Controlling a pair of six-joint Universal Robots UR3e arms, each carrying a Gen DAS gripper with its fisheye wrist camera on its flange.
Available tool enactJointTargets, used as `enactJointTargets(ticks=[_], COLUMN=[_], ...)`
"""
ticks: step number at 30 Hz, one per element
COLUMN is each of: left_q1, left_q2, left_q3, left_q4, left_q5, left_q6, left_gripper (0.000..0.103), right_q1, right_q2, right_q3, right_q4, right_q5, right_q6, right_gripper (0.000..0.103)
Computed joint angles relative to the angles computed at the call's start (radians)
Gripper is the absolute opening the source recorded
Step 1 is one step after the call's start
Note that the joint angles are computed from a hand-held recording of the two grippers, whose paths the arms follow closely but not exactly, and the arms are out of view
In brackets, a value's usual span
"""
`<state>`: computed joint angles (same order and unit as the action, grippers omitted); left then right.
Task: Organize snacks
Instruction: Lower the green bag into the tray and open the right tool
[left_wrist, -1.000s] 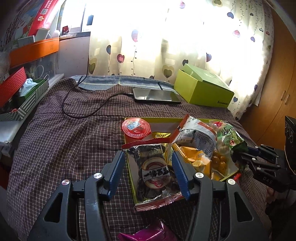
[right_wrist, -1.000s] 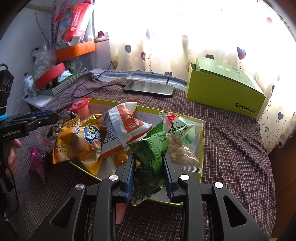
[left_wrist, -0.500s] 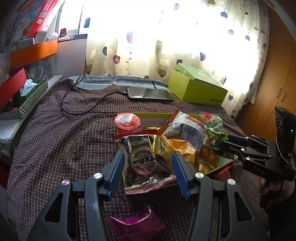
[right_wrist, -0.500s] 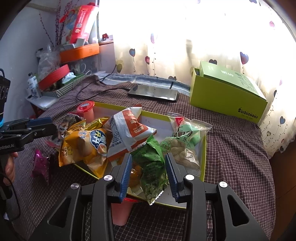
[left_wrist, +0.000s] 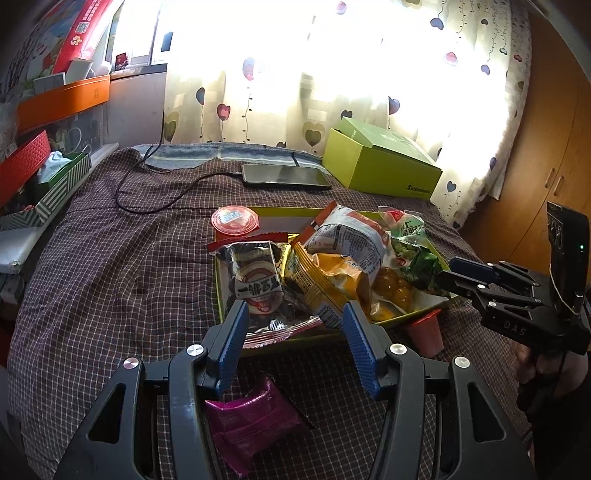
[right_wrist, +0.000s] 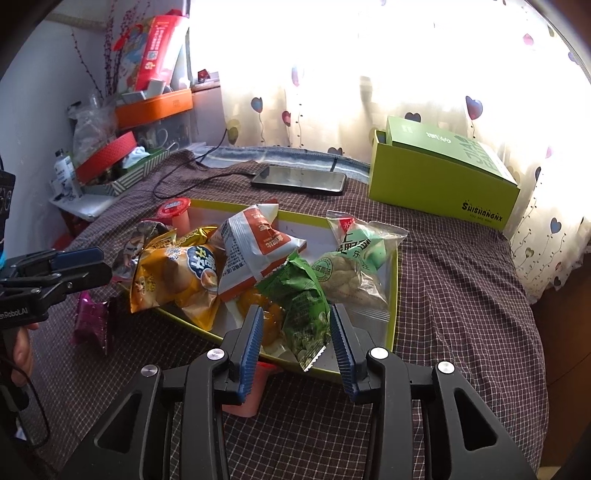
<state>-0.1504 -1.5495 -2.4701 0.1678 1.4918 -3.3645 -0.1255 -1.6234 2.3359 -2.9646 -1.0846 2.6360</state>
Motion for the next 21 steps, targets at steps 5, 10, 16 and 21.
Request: enactJointTargets(ticks=[5, 10, 16, 21], left_q1=[-0.040, -0.072, -0.120, -0.154], left_q2=[0.006, 0.020, 0.035, 0.044], left_q3=[-0.007, -0.026, -0.040, -0.056], left_q4=[0.000, 0.006, -0.004, -0.007], left_q5=[0.025, 0.038, 0.083, 0.112], left_q6=[-0.020, -0.036, -0.065, -0.085], left_gripper=[0.054, 0.054, 0.054, 0.054], right_q1=[-0.029, -0.048, -0.055, -0.058], right_q2=[-0.081, -0.148, -0.225, -0.302], right_q3=[0.054, 0.098, 0.139, 0.168], right_q4=[0.043, 0.082, 0.131, 0.186], right_q5=[0.024, 0.036, 0.044, 0.047], right_q6=[-0.022, -0.035, -0.050, -0.060], right_gripper=[0.036, 0.036, 0.036, 0.036])
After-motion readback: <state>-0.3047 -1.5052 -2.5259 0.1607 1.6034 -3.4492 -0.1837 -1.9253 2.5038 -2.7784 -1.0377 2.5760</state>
